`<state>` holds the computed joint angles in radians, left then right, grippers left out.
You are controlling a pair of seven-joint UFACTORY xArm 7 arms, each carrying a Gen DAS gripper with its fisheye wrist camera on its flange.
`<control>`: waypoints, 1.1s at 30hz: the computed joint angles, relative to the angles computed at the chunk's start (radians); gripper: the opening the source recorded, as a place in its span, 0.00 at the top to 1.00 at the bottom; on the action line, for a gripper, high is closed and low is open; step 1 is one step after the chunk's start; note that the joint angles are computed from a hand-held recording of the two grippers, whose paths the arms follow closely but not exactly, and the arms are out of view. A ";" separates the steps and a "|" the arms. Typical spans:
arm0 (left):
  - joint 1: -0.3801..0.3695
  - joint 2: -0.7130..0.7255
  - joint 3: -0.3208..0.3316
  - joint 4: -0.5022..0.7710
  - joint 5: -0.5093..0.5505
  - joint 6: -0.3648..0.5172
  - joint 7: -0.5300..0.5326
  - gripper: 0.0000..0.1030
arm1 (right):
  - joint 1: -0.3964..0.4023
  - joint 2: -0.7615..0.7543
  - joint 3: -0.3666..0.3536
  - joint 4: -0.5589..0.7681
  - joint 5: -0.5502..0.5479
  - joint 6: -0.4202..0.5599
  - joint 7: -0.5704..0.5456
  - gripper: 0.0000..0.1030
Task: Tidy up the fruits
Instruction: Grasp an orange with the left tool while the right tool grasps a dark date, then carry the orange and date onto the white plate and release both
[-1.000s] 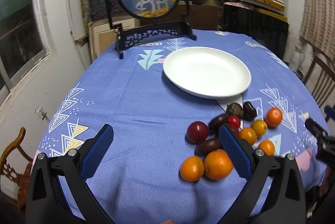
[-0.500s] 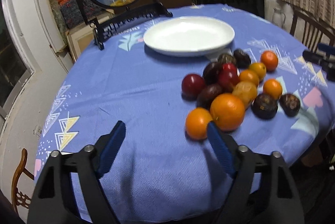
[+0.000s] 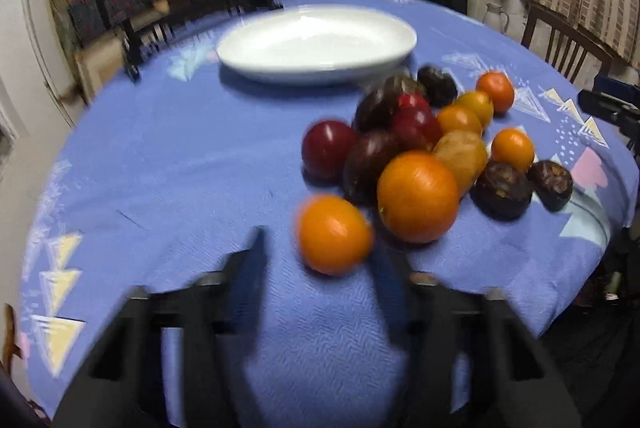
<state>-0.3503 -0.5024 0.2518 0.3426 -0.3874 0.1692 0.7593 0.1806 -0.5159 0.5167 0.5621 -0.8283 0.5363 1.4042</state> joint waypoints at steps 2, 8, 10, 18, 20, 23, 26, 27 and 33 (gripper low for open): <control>-0.016 -0.014 0.014 -0.011 -0.009 -0.015 0.015 0.65 | 0.005 -0.001 -0.007 -0.004 0.005 -0.005 -0.006 0.04; 0.012 -0.109 0.013 -0.052 0.016 -0.001 0.008 0.65 | 0.094 0.044 -0.118 -0.049 0.107 -0.191 -0.189 0.04; 0.024 -0.143 0.018 -0.059 0.021 0.006 -0.003 0.65 | 0.163 0.064 -0.184 -0.078 0.191 -0.289 -0.315 0.04; 0.017 -0.193 0.024 -0.068 0.040 0.007 -0.037 0.65 | 0.135 0.157 -0.095 -0.018 0.278 -0.296 -0.468 0.06; 0.015 -0.194 0.028 -0.070 0.044 0.007 -0.041 0.65 | 0.114 0.195 -0.077 0.003 0.277 -0.288 -0.476 0.19; 0.017 -0.186 0.033 -0.064 0.050 0.016 -0.046 0.65 | 0.136 0.246 -0.115 0.005 0.318 -0.341 -0.503 0.42; 0.018 -0.186 0.038 -0.063 0.051 0.019 -0.045 0.65 | 0.120 0.254 -0.104 0.001 0.317 -0.370 -0.503 0.57; 0.017 -0.187 0.041 -0.062 0.050 0.020 -0.044 0.65 | 0.113 0.254 -0.095 0.001 0.310 -0.371 -0.500 0.57; -0.002 -0.189 0.061 -0.042 0.032 0.032 -0.036 0.65 | 0.119 0.197 -0.116 -0.033 0.354 -0.431 -0.530 0.57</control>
<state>-0.3527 -0.6912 0.3129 0.3006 -0.3551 0.2015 0.7229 0.2999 -0.3190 0.4011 0.5295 -0.4739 0.1057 0.8738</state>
